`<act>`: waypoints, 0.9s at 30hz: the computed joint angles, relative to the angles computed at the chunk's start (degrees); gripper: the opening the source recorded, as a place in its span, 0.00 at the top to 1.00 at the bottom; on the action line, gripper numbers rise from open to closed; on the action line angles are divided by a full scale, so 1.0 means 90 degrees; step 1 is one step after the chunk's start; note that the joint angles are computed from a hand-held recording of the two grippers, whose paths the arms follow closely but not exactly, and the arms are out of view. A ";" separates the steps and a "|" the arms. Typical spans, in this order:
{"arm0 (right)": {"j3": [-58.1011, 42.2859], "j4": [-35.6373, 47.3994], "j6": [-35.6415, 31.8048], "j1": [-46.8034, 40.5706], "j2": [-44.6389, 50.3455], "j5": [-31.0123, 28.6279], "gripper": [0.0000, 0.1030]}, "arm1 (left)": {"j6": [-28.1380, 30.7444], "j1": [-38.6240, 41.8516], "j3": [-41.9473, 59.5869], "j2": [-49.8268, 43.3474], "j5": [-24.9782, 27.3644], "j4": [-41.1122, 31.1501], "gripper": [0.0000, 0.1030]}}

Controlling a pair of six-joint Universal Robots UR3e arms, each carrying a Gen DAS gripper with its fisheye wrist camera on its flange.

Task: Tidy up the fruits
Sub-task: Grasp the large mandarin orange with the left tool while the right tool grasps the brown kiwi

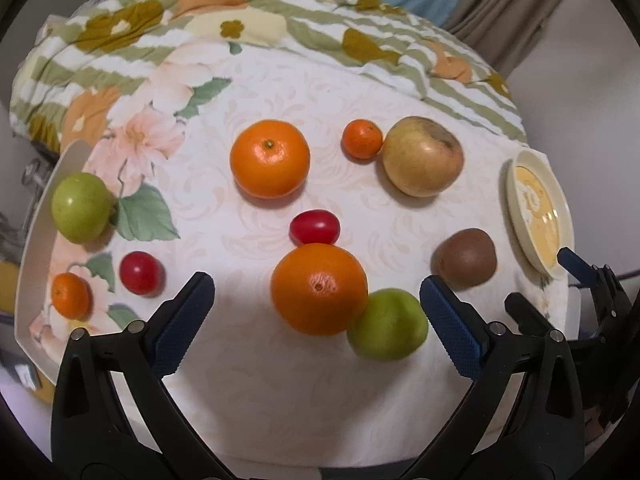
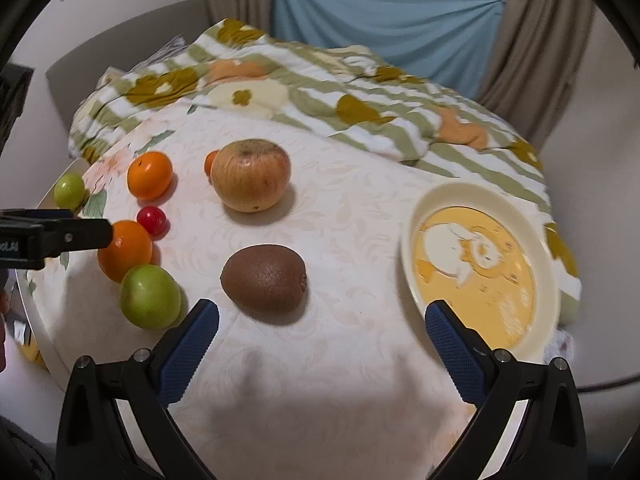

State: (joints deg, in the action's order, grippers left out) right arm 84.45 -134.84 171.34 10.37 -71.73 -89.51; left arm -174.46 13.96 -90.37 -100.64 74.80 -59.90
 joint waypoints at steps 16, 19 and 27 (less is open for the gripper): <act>-0.0525 0.0219 -0.1108 -0.0246 0.0947 0.1028 0.10 | -0.0993 -0.0349 0.0341 -0.0755 0.0428 -0.0091 0.21; -0.0541 0.0211 -0.1184 -0.0246 0.0995 0.1077 0.11 | -0.1049 -0.0337 0.0335 -0.0726 0.0412 -0.0164 0.21; -0.0713 0.0304 -0.1282 -0.0198 0.1158 0.1149 0.18 | -0.1037 -0.0283 0.0541 -0.0862 0.0351 -0.0408 0.34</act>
